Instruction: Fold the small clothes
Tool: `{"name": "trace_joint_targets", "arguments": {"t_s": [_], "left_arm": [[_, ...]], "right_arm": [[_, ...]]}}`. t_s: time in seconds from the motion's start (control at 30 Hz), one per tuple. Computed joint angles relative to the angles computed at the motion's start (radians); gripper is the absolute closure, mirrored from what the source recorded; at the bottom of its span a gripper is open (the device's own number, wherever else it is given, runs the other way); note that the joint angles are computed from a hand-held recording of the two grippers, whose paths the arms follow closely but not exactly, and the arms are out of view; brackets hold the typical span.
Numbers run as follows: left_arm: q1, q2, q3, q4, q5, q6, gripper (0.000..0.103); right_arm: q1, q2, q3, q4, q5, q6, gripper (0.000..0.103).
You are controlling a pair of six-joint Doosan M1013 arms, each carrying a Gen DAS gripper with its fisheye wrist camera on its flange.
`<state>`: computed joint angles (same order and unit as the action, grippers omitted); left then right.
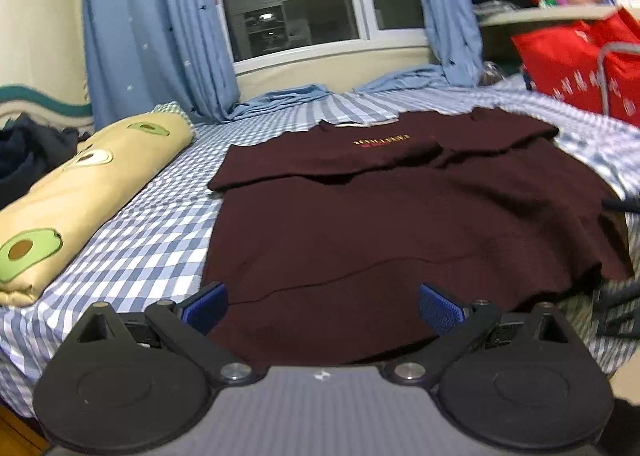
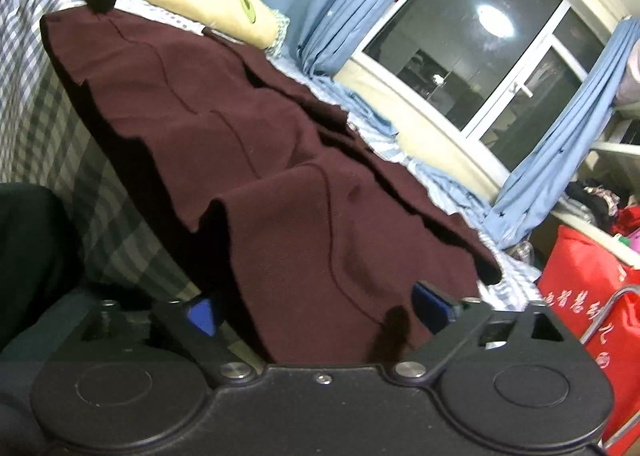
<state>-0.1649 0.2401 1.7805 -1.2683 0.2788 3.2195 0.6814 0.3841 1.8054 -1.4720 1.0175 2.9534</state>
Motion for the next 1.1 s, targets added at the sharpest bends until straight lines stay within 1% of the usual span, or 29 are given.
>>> {"name": "trace_joint_targets", "arguments": {"t_s": [0.03, 0.07, 0.1, 0.13, 0.17, 0.2, 0.23, 0.3, 0.4, 0.5, 0.7, 0.83, 0.97, 1.0, 1.03, 1.1], "left_arm": [[-0.003, -0.001, 0.006, -0.017, -0.001, 0.035, 0.001], [-0.006, -0.003, 0.013, -0.045, -0.003, 0.085, 0.001], [-0.010, -0.005, 0.021, -0.071, -0.007, 0.138, 0.001], [-0.015, -0.008, 0.029, -0.093, -0.011, 0.185, 0.001], [-0.019, -0.010, 0.037, -0.118, -0.013, 0.230, 0.001], [-0.022, -0.012, 0.044, -0.142, -0.013, 0.268, 0.001], [-0.025, -0.014, 0.051, -0.164, -0.012, 0.304, 0.001], [-0.033, -0.018, 0.065, -0.217, -0.015, 0.378, 0.001], [-0.045, -0.023, 0.084, -0.352, -0.027, 0.527, 0.001], [-0.047, -0.025, 0.092, -0.411, -0.003, 0.601, 0.001], [-0.061, -0.022, 0.099, -0.474, 0.010, 0.681, 0.001], [-0.078, -0.011, 0.091, -0.533, 0.000, 0.728, 0.001], [-0.096, 0.010, 0.068, -0.548, -0.025, 0.730, 0.001], [-0.105, 0.018, 0.057, -0.545, -0.041, 0.716, 0.001], [-0.115, 0.024, 0.047, -0.578, -0.061, 0.730, 0.001], [-0.131, 0.037, 0.024, -0.675, -0.087, 0.790, 0.001]], "right_arm": [[0.001, -0.006, 0.005, -0.010, 0.000, 0.013, 0.029], [0.005, -0.011, 0.007, -0.018, 0.001, 0.023, 0.030], [0.007, -0.019, 0.014, -0.037, 0.002, 0.041, 0.036], [0.009, -0.025, 0.017, -0.051, 0.006, 0.051, 0.051], [0.012, -0.029, 0.016, -0.052, 0.009, 0.053, 0.061], [0.009, -0.040, 0.018, -0.048, -0.010, 0.060, 0.074], [0.008, -0.049, 0.018, -0.043, -0.025, 0.073, 0.082], [0.000, -0.072, 0.015, -0.034, -0.059, 0.107, 0.090], [-0.012, -0.097, 0.009, -0.047, -0.086, 0.144, 0.091], [-0.028, -0.119, -0.001, -0.058, -0.119, 0.169, 0.093], [-0.057, -0.146, -0.022, -0.056, -0.181, 0.167, 0.096], [-0.070, -0.153, -0.037, -0.038, -0.210, 0.151, 0.096], [-0.093, -0.162, -0.050, -0.024, -0.251, 0.147, 0.096], [-0.105, -0.167, -0.056, -0.007, -0.282, 0.141, 0.097], [-0.116, -0.171, -0.060, 0.011, -0.317, 0.133, 0.097], [-0.155, -0.185, -0.074, 0.066, -0.422, 0.097, 0.097]]}}
